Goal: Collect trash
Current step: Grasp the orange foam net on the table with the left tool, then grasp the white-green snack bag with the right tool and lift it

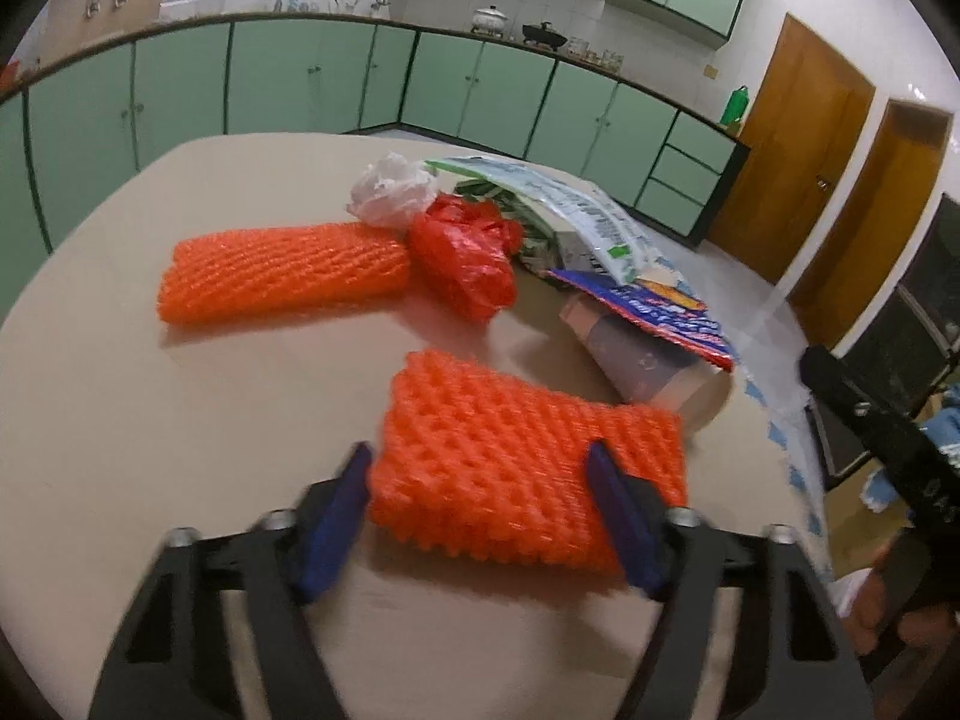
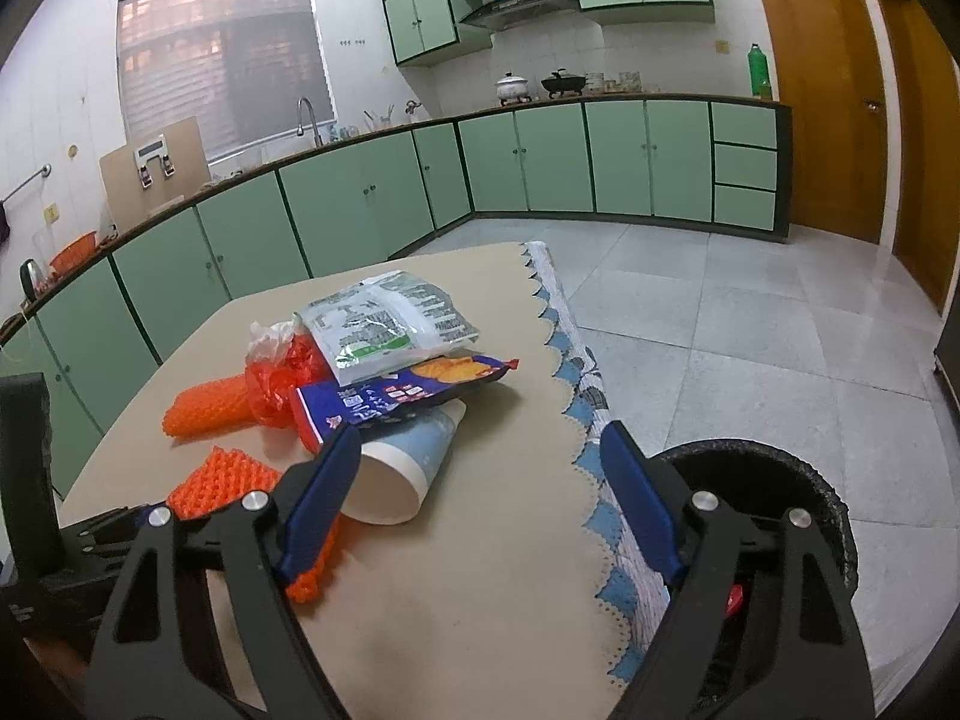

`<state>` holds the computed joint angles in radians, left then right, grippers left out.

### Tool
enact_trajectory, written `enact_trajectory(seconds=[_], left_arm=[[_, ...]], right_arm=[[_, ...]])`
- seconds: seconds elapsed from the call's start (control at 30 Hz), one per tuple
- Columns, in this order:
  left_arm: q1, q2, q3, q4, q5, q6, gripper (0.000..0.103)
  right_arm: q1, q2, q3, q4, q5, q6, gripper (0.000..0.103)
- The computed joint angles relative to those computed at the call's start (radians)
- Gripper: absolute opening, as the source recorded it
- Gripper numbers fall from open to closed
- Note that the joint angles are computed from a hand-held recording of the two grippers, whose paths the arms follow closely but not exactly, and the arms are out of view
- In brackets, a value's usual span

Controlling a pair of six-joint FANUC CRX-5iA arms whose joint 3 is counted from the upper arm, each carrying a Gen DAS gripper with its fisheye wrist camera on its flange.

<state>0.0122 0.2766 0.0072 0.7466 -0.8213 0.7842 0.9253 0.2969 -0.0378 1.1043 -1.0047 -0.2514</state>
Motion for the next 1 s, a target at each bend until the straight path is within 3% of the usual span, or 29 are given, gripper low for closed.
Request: enact_trajectory(seconds=[0.13,0.2,0.4,0.63,0.8,1.0], left_arm=[[-0.014,-0.035,-0.049,0.039,0.052,-0.080,0.029],[-0.013,-0.044,-0.063,0.065,0.062,-0.098,0.025],[0.003,-0.059,-0.084,0.138,0.092,-0.119,0.023],[0.016,-0.085,-0.101,0.227,0.211,-0.199,0.023],[0.008,-0.063,-0.074,0.230,0.294,-0.180,0.023],[0.002,-0.036,-0.035,0.216,0.351,-0.153,0.023]], right_arm=[[0.000,0.014,0.022,-0.009,0.004,0.026,0.079],[0.002,0.023,0.037,-0.008,0.004,0.041,0.079],[-0.004,0.044,0.074,0.013,0.020,0.088,0.078],[-0.026,0.095,0.150,0.026,0.053,0.136,0.077],[-0.045,0.171,0.263,-0.020,0.067,0.222,0.075],[-0.053,0.287,0.449,-0.122,0.006,0.376,0.075]])
